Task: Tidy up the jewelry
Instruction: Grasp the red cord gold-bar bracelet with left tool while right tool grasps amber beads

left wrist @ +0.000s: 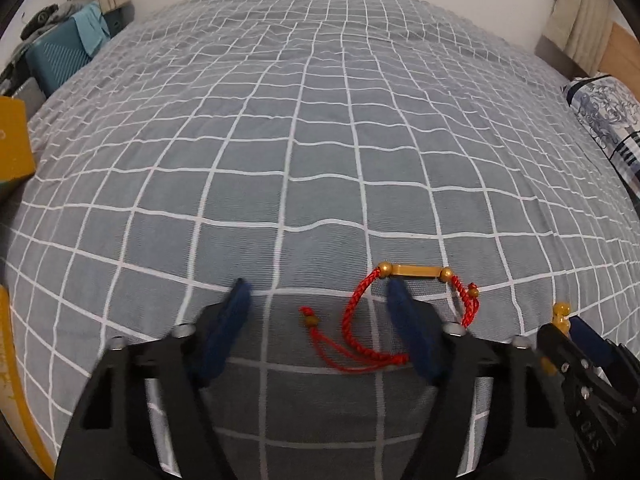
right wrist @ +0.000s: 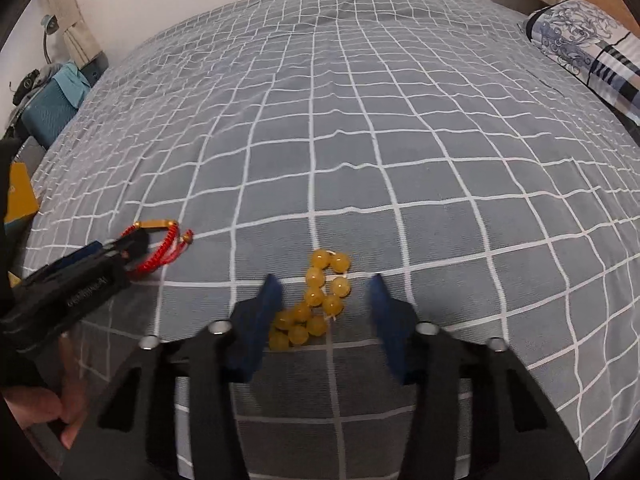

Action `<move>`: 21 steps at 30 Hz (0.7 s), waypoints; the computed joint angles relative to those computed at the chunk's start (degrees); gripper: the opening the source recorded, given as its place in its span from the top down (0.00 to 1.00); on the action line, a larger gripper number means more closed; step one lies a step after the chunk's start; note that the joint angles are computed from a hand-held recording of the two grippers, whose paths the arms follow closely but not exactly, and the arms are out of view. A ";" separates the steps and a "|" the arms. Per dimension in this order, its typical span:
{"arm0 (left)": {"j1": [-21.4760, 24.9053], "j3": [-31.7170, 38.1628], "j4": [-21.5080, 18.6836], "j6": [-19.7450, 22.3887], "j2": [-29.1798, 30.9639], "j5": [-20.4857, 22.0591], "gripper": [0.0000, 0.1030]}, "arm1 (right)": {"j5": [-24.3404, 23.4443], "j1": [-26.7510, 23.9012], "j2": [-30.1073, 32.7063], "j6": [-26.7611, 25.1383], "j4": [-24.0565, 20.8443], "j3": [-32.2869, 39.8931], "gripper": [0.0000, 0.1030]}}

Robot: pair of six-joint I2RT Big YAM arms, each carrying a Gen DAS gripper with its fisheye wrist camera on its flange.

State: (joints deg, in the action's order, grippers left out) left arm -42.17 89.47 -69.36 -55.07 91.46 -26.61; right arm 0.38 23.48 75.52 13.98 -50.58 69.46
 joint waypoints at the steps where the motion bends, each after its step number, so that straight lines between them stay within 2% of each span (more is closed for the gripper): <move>1: 0.00 0.07 -0.24 0.07 -0.13 0.09 0.53 | 0.08 -0.17 0.06 0.03 -0.18 0.11 0.70; 2: -0.07 0.18 -0.53 0.07 -0.19 0.08 0.58 | 0.01 -0.31 0.07 0.10 -0.31 0.16 0.75; 3: -0.11 0.48 -1.04 0.33 -0.14 -0.11 0.67 | 0.00 -0.53 0.10 0.39 -0.49 0.23 0.80; 6: -0.27 0.73 -1.37 1.55 -0.18 -0.55 0.88 | -0.51 -1.36 -0.12 1.01 -0.62 0.01 0.89; 7: -0.32 0.80 -1.58 1.45 -0.21 -0.78 0.91 | -0.65 -1.48 -0.18 1.09 -0.61 0.02 0.89; 21: -1.57 0.95 -0.78 0.56 -2.66 -2.69 0.93 | 0.07 -1.25 -3.23 0.91 1.13 -0.44 0.90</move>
State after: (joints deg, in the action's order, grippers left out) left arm -43.73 90.42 -70.14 -54.51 88.79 -29.30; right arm 0.45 22.23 72.29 14.89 -49.45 69.02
